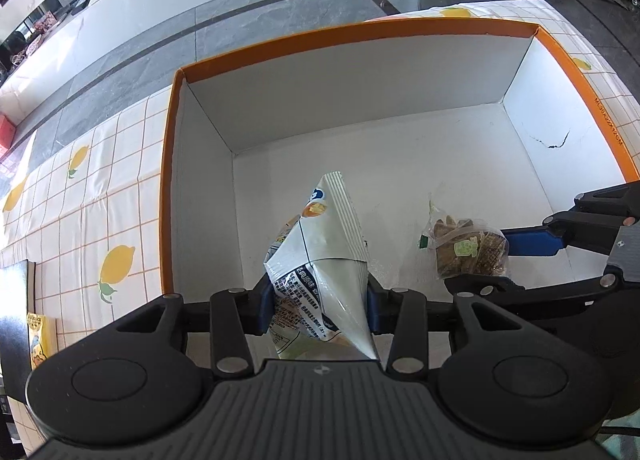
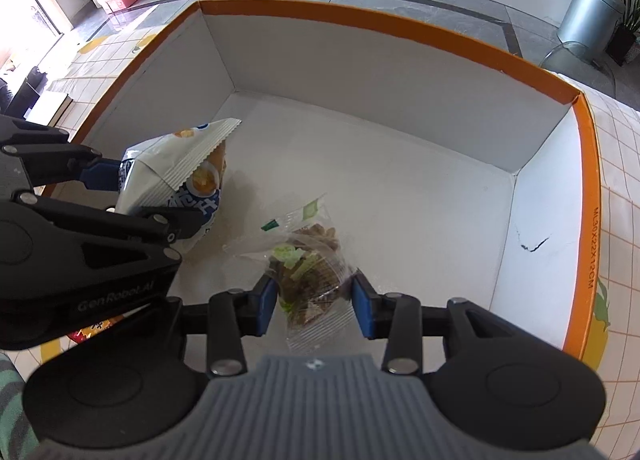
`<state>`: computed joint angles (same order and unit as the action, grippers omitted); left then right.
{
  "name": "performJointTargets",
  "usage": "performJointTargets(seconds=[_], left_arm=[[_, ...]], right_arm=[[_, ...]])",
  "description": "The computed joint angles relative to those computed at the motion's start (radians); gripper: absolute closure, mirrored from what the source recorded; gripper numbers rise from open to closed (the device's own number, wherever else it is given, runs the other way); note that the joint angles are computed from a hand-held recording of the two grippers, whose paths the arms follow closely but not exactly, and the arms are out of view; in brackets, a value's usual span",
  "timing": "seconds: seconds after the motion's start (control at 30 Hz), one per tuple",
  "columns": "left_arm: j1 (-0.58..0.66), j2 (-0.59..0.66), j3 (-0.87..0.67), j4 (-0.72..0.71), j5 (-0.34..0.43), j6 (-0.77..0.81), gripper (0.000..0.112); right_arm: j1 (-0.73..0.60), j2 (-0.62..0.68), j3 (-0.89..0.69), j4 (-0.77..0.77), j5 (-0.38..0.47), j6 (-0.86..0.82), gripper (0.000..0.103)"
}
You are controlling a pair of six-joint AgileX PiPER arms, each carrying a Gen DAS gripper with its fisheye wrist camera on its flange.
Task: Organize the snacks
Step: 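Lift both bags over the orange box and open both tools to drop them, then withdraw both tools from the box back toward the snack pile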
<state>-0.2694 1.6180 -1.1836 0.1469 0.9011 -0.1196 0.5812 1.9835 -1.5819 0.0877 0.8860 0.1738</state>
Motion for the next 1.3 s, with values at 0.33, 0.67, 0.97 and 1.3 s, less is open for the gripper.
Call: performJointTargets(seconds=[0.33,0.67,0.97,1.3], left_arm=[[0.008,-0.030,0.042,0.000,0.005,0.001,0.053],[-0.031,-0.179,0.093,0.078,0.009,-0.102,0.038],[-0.078,-0.449,0.221,0.068,-0.030,-0.192,0.037],[-0.249,-0.767,0.398,0.084,-0.059,-0.349,0.034]], right_arm=[[-0.002,0.024,-0.059,-0.028,0.038,0.016,0.055],[0.029,-0.110,0.034,-0.149,0.019,0.104,0.034],[0.160,-0.391,0.277,-0.416,-0.084,0.359,0.024],[0.440,-0.727,0.642,-0.813,-0.070,0.952,0.024]])
